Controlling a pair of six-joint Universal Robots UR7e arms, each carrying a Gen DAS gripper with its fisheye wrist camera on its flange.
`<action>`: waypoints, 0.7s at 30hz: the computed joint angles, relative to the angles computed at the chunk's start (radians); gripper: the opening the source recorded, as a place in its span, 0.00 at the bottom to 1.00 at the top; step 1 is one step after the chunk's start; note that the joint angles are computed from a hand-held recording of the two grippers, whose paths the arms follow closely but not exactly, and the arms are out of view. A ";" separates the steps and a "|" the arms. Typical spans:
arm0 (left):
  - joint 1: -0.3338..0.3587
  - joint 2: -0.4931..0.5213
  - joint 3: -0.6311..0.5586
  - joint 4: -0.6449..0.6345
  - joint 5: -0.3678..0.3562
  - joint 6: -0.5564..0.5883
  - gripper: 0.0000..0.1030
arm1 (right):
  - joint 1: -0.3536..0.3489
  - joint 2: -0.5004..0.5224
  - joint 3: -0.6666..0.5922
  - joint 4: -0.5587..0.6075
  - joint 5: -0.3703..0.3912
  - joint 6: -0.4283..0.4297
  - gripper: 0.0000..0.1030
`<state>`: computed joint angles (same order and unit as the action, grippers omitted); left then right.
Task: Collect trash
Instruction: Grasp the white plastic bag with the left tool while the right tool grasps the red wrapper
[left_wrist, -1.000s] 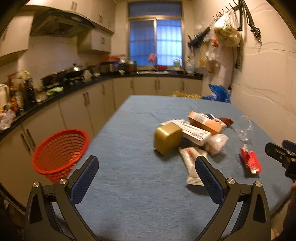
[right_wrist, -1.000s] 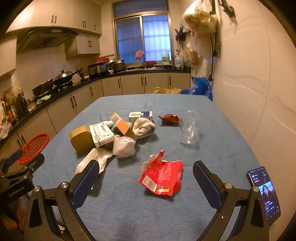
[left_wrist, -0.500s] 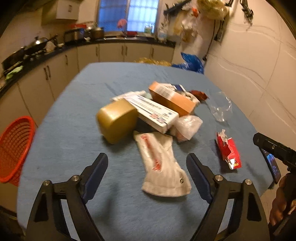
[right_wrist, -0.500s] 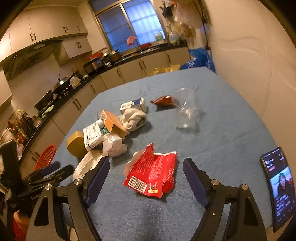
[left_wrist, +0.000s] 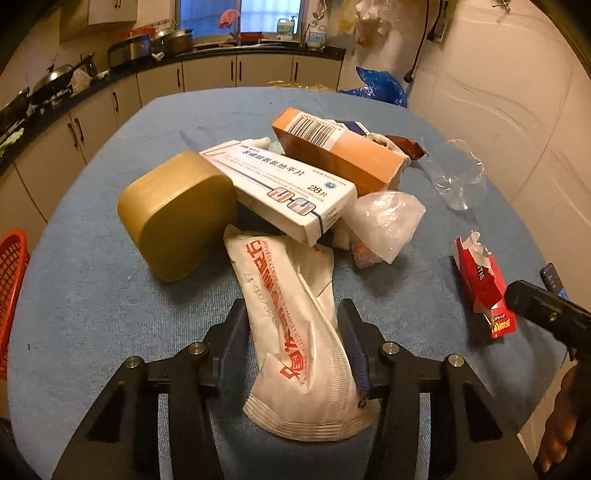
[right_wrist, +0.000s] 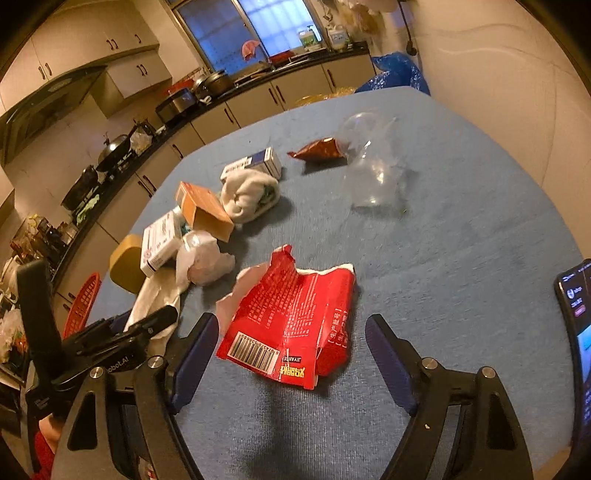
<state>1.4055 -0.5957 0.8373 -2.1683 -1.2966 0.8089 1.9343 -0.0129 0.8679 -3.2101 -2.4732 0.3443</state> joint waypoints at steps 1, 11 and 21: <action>0.001 -0.003 0.008 -0.010 -0.006 0.006 0.44 | -0.002 0.004 -0.009 0.016 0.000 0.005 0.83; 0.018 -0.028 0.019 0.007 -0.045 0.021 0.39 | -0.018 0.067 -0.132 0.083 0.023 -0.025 0.50; 0.023 -0.047 0.049 -0.023 -0.067 0.039 0.38 | -0.021 0.057 -0.101 0.017 0.042 -0.035 0.16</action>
